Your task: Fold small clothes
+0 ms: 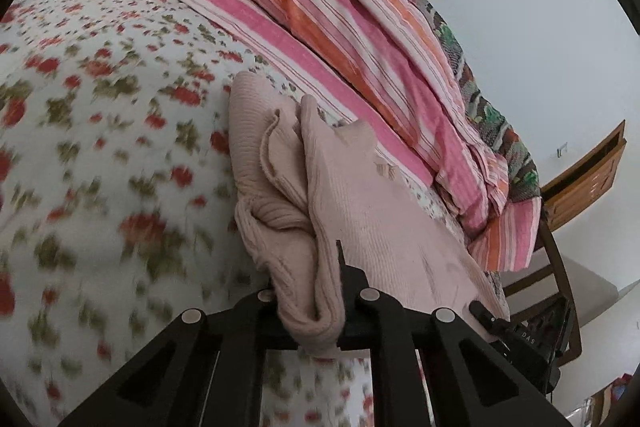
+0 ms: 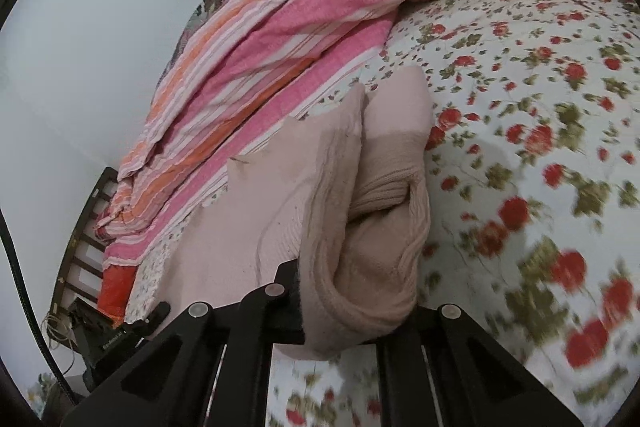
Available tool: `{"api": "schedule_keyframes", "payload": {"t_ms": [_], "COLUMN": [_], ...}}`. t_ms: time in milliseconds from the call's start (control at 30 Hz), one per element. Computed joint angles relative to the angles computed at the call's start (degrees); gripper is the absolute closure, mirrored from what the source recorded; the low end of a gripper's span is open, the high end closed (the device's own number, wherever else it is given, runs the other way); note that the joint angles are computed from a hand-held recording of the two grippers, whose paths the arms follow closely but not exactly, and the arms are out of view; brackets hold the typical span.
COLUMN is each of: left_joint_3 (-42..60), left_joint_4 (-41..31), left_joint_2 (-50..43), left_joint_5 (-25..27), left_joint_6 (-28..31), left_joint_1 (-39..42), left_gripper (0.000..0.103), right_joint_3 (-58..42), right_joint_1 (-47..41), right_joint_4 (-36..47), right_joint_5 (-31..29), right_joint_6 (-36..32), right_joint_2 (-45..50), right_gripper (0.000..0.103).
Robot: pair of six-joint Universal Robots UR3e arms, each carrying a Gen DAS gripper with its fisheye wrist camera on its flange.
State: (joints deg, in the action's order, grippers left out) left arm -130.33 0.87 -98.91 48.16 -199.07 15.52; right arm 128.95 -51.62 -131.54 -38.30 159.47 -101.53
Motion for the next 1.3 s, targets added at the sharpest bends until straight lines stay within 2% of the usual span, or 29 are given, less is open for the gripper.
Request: {"api": "schedule_keyframes", "payload": {"t_ms": [100,200,333,400,467,533,567,600,633,700,733,767,800,867,900,1000,1033,1133,1200,1300], "left_joint_3": [-6.1,-10.9,-17.4,-19.3,-20.6,-19.4,-18.3,-17.5,-17.3,-17.5,-17.8,-17.3,-15.6,-10.5,-8.4,1.9,4.3,14.2,21.3,29.3], "left_joint_4": [0.0,-0.4,-1.8,-2.2,-3.1,-5.2,-8.0,-10.4,-12.6,-15.3,-15.2,-14.6,-13.9,-13.1,-12.7,-12.0,-12.8,-14.3,-16.2,-20.3], "left_joint_2": [5.9,11.4,19.2,22.1,23.9,24.2,25.2,26.5,28.5,32.9,35.0,35.1,33.5,28.2,26.0,15.4,13.6,4.4,-1.5,-8.3], "left_joint_5": [-0.5,-0.1,0.6,2.7,3.9,6.6,8.6,10.2,11.1,12.1,11.9,12.0,12.7,15.0,16.0,18.8,19.6,23.9,28.9,34.0], "left_joint_6": [1.2,2.0,2.7,3.2,4.3,4.9,5.2,5.6,6.4,7.4,7.7,7.8,7.6,7.0,6.5,6.2,6.7,10.0,10.4,8.2], "left_joint_1": [0.9,1.2,1.2,-0.3,-0.7,-2.1,-2.6,-2.8,-2.2,-0.2,1.3,1.7,1.1,-1.6,-3.0,-8.5,-9.6,-15.1,-18.5,-20.7], "left_gripper": [0.093,0.093,0.093,0.093,0.091,0.084,0.077,0.071,0.069,0.058,0.053,0.048,0.048,0.048,0.049,0.050,0.050,0.054,0.055,0.056], "right_joint_3": [1.3,1.1,-0.6,-0.6,0.3,0.9,1.0,1.1,0.6,-0.9,-2.2,-2.7,-2.9,-2.3,-1.8,-0.7,-0.5,-2.2,-4.8,-10.1], "right_joint_1": [-4.4,-10.1,-20.6,-24.1,-26.0,-24.3,-23.5,-23.6,-25.3,-27.6,-28.8,-29.4,-30.0,-29.0,-26.8,-16.7,-12.6,-3.7,0.5,4.5], "right_joint_4": [12.0,27.9,52.3,58.3,59.9,55.5,53.1,52.0,53.8,56.8,58.5,58.8,58.5,53.9,48.5,25.3,15.1,-6.1,-12.9,-13.2], "right_joint_5": [0.2,0.2,-0.5,-1.3,-2.1,-3.6,-4.3,-4.6,-4.4,-4.3,-3.9,-3.1,-1.9,0.8,1.5,0.3,-1.3,-7.0,-10.9,-13.9], "right_joint_6": [-8.6,-19.7,-38.6,-44.3,-46.9,-44.9,-43.9,-44.3,-47.8,-52.7,-54.8,-55.3,-55.2,-52.1,-48.3,-32.7,-26.1,-12.0,-6.6,-4.3], "right_joint_2": [-7.6,-15.3,-24.3,-26.9,-28.2,-26.1,-25.6,-25.8,-27.1,-28.1,-28.4,-28.5,-29.0,-29.1,-27.7,-19.4,-15.4,-4.9,0.9,8.3], "right_gripper": [0.094,0.094,0.094,0.094,0.093,0.085,0.077,0.074,0.074,0.065,0.065,0.064,0.061,0.059,0.059,0.059,0.059,0.059,0.059,0.059]}}
